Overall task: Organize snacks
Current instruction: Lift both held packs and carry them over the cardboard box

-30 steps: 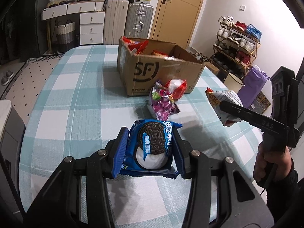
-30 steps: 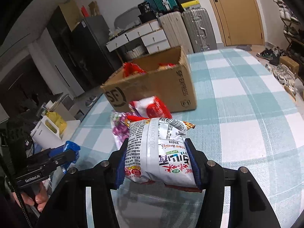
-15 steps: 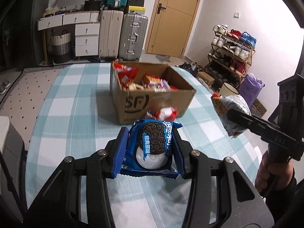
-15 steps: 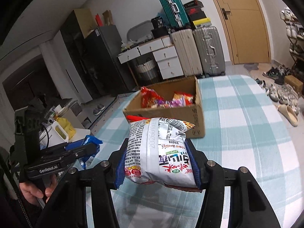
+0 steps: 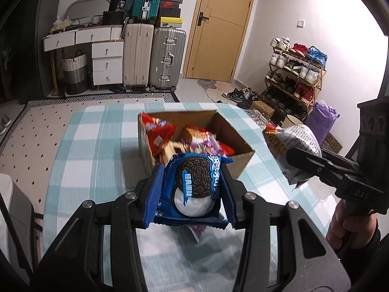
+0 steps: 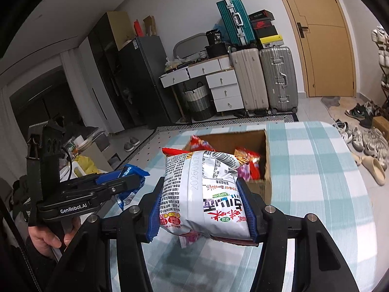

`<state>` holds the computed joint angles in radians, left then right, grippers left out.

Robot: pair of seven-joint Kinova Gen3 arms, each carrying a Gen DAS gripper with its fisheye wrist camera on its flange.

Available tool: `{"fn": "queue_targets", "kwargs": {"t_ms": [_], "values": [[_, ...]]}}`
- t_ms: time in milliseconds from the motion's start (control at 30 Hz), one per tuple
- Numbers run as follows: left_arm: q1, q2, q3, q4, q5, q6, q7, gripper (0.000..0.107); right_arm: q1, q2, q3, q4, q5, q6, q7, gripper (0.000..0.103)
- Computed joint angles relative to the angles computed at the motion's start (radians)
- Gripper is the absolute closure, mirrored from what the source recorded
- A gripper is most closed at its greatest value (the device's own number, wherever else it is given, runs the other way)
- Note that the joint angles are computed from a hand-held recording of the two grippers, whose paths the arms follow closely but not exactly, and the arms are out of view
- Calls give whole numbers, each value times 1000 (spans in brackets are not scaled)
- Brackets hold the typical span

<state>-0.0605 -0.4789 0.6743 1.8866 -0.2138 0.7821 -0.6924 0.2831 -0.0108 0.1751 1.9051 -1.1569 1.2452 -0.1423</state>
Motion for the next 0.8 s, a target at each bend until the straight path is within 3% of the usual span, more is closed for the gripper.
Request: {"fn": "queue_targets", "kwargs": {"t_ms": [300, 800], "values": [[12, 118, -47, -60, -78, -44, -24, 66, -55, 52, -55, -104, -10, -74, -80, 48], [157, 355, -203, -158, -233, -108, -5, 66, -89, 205, -171, -291, 56, -184, -200, 47]]}}
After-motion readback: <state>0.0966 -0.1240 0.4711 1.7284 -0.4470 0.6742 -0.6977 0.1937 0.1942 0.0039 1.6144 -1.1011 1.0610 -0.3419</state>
